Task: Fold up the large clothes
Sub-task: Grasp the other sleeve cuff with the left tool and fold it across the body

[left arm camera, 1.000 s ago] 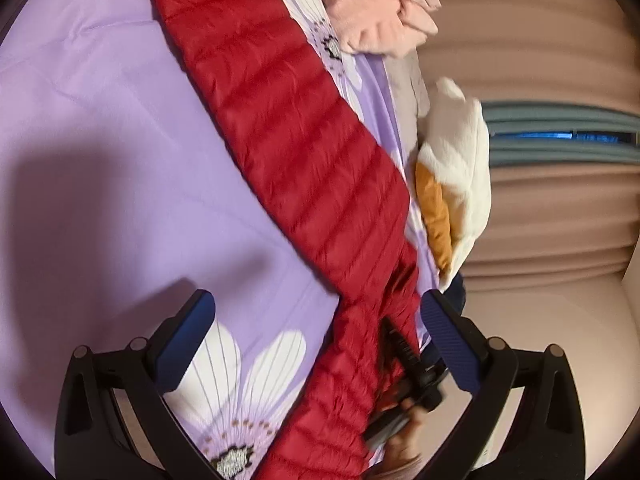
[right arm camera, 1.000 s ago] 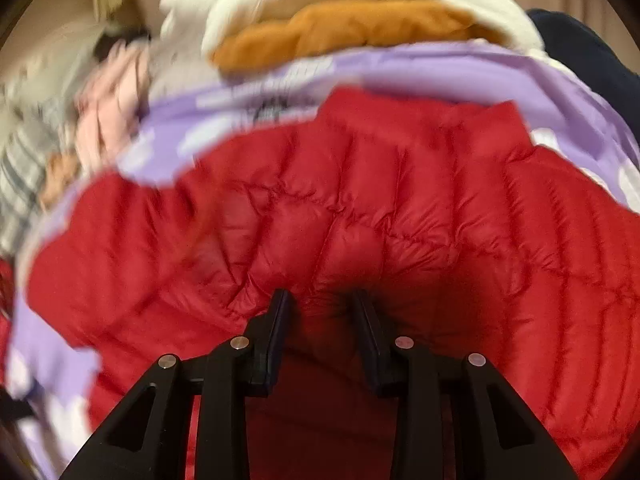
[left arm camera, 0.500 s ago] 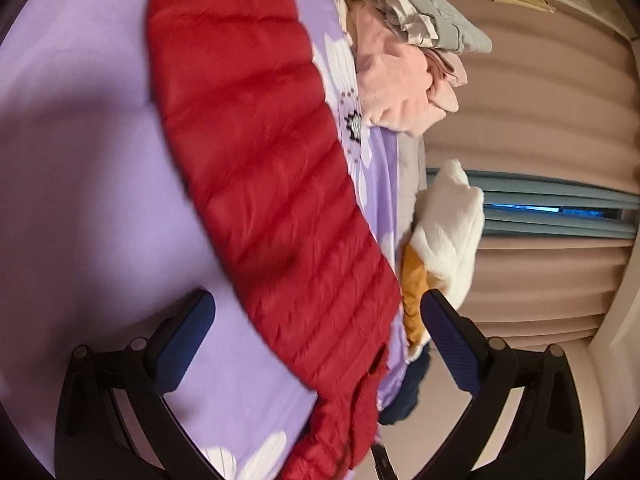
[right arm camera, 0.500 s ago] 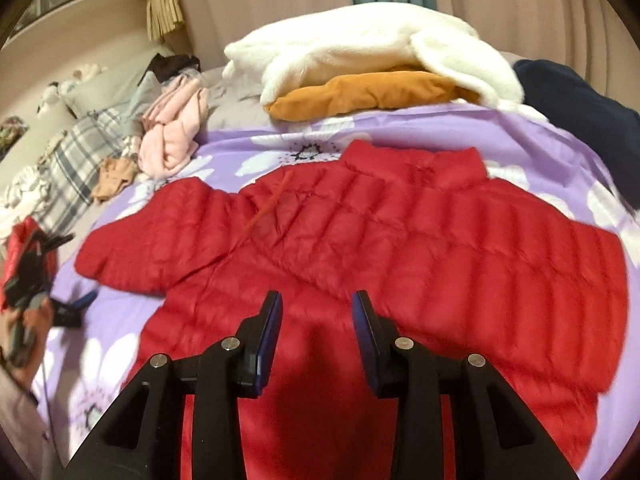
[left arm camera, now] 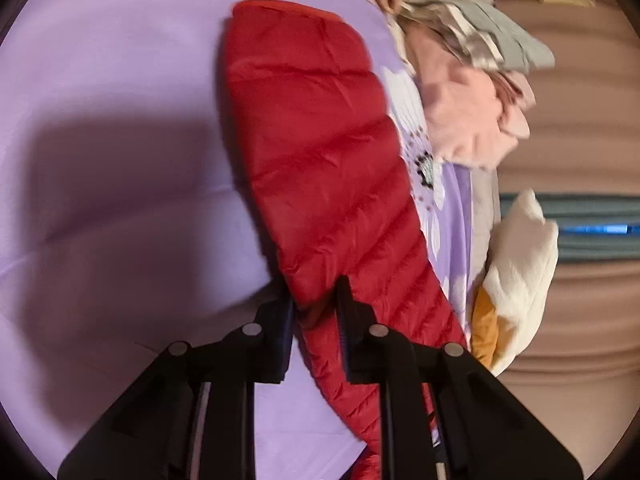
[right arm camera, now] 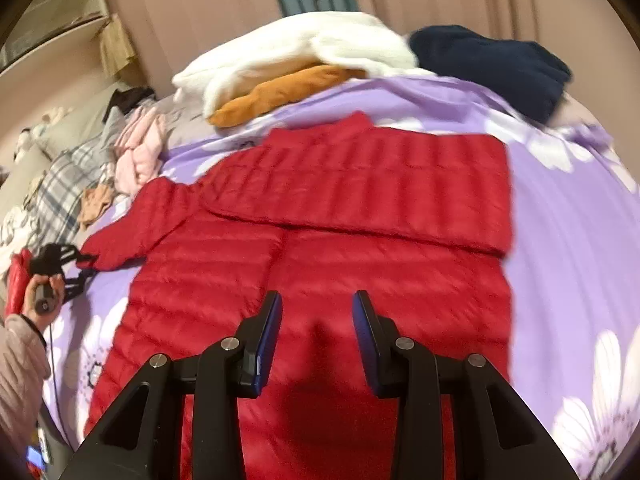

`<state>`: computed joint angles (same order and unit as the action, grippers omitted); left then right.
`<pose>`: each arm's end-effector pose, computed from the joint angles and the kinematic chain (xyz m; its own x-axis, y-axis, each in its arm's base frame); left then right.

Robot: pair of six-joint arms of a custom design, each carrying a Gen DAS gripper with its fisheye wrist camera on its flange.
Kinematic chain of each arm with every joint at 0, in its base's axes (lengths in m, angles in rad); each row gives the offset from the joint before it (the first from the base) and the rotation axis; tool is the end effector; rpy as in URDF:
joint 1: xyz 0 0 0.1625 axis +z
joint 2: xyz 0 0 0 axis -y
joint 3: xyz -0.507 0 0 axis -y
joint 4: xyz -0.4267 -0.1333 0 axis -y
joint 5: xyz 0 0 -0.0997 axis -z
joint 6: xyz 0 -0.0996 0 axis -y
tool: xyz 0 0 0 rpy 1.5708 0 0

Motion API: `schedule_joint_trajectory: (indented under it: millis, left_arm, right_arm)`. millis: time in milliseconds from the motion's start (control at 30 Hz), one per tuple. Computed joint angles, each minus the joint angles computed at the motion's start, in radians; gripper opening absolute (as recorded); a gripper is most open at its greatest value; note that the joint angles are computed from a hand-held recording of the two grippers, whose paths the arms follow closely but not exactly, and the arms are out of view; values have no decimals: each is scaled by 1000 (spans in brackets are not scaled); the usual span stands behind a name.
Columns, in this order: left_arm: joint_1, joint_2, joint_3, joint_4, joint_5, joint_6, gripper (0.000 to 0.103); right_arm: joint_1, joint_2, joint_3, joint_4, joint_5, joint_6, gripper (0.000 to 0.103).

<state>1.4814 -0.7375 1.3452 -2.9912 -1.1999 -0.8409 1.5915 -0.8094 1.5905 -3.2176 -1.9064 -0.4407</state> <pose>0.0918 -0.8732 0.2684 -0.6804 -0.6296 0.3750 -0.6684 0.3233 -0.6699 0.1168 -0.7868 0.2441 -0.8528 -0.0673 0.5179 -0.4170 0.6847 -0.5977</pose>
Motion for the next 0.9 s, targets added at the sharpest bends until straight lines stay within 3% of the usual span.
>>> schedule_joint_trajectory:
  millis: [200, 367, 667, 900]
  left_arm:
    - [-56, -30, 19, 8, 129, 126, 9]
    - [-166, -27, 6, -22, 241, 385, 9]
    - [-366, 38, -27, -94, 239, 826, 9]
    - [-467, 151, -82, 52, 176, 1001, 10]
  right_arm:
    - [-31, -54, 68, -46, 4, 82, 37]
    - [-44, -72, 96, -59, 15, 126, 38]
    - [-52, -91, 147, -93, 58, 125, 38]
    - [-79, -125, 189, -108, 93, 176, 39]
